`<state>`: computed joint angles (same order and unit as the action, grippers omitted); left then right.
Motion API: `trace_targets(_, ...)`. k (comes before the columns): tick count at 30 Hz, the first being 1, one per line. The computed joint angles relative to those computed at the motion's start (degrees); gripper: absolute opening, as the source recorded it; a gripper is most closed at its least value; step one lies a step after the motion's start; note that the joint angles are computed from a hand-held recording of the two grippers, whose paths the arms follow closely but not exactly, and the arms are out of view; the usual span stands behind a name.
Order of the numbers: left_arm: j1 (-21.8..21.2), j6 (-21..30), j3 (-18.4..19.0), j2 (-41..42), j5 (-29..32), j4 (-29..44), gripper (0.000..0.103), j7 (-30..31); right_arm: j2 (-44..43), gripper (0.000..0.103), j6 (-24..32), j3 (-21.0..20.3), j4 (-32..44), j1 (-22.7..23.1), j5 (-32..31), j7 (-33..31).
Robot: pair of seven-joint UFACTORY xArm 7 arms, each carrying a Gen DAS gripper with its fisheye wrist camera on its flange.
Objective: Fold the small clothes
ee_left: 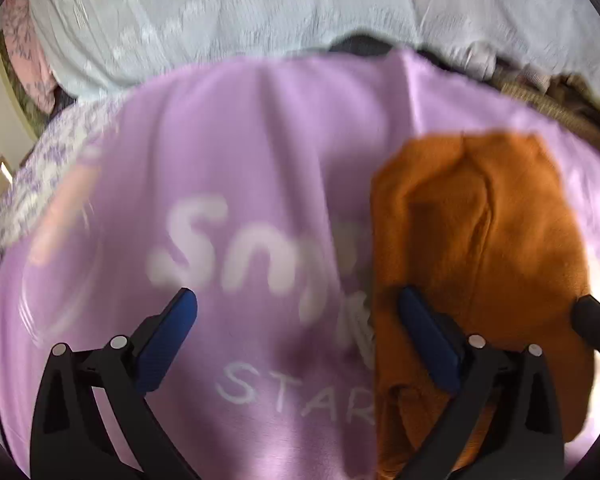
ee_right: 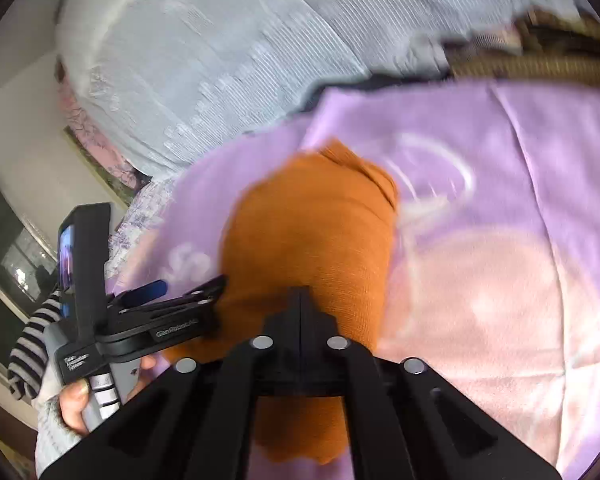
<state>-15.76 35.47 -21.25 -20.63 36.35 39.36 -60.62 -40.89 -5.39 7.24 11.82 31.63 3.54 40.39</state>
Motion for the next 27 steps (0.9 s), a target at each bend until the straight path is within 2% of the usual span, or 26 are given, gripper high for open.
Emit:
trace_targets(2,-0.2,1.0,-0.3,-1.0,0.2,-0.2,0.099,-0.1,-0.6,0.0,-1.0,-4.4,-1.0,3.7,0.6,-0.5)
trace_targets(3,-0.5,1.3,-0.3,-1.9,-0.1,-0.7,0.099,0.3,-1.9,0.0,0.0,-3.8,-1.2,3.2,0.8,-0.2)
trace_targets(7,-1.1,1.3,-0.6,-6.7,-1.8,-1.8,0.098,1.0,-3.3,0.004,3.2,6.0,1.9,-6.7,-1.2,1.3)
trace_targets(8,-1.1,-0.5,-0.5,-8.5,-2.0,-2.6,0.098,0.8,-2.5,0.004,4.2,7.7,3.4,-9.1,-2.1,1.2)
trace_targets(9,-0.9,-1.9,-1.0,-9.2,-2.3,-3.0,0.098,0.8,-0.4,0.004,5.2,7.2,5.2,-10.0,-2.8,0.5)
trace_targets(11,-0.4,-2.3,-2.7,-8.0,-2.5,-2.2,0.098,2.2,5.2,0.0,3.1,0.9,7.1,-6.8,-1.9,-1.8)
trace_targets(12,0.6,0.3,-5.2,-4.9,-1.2,-0.1,0.099,2.7,8.7,0.0,0.5,-3.4,7.8,-4.2,-0.7,-2.8)
trace_targets(13,0.6,2.3,-6.5,-1.7,2.2,1.1,0.099,1.0,10.8,0.0,-1.4,-7.2,8.2,-1.6,0.1,-3.8)
trace_targets(14,2.9,1.9,-9.5,-0.6,5.8,1.0,0.099,-3.2,13.9,0.0,-4.3,-12.5,9.1,2.5,0.9,-4.5)
trace_targets(15,3.8,1.5,-10.7,-0.9,8.1,0.5,0.099,-6.8,16.3,0.0,-6.5,-15.6,9.7,4.4,1.3,-4.2)
trace_targets(18,1.6,4.8,-10.3,0.1,11.0,1.9,0.099,-8.6,22.9,0.002,-12.0,-15.6,11.3,0.3,2.7,-0.8)
trace_targets(20,0.2,3.7,-8.4,-0.1,11.5,1.2,0.099,-9.4,22.7,0.003,-15.3,-19.5,9.6,2.1,-0.7,4.1)
trace_targets(21,-0.7,3.3,-7.3,-0.2,11.3,1.0,0.099,-9.3,21.7,0.005,-16.7,-19.3,8.5,1.8,-0.6,4.8)
trace_targets(22,-1.5,2.6,-6.1,-0.7,10.9,0.6,0.099,-9.2,19.4,0.005,-17.5,-16.7,7.0,-0.3,0.4,3.2)
trace_targets(24,-2.7,1.0,-4.5,-2.8,10.0,-0.7,0.098,-9.1,13.8,0.005,-16.8,-8.1,4.5,-6.3,1.8,0.4)
trace_targets(27,-1.8,-1.5,-4.8,-6.5,10.3,-2.6,0.098,-11.4,6.8,0.005,-14.0,-1.9,2.2,-8.4,0.3,-0.1)
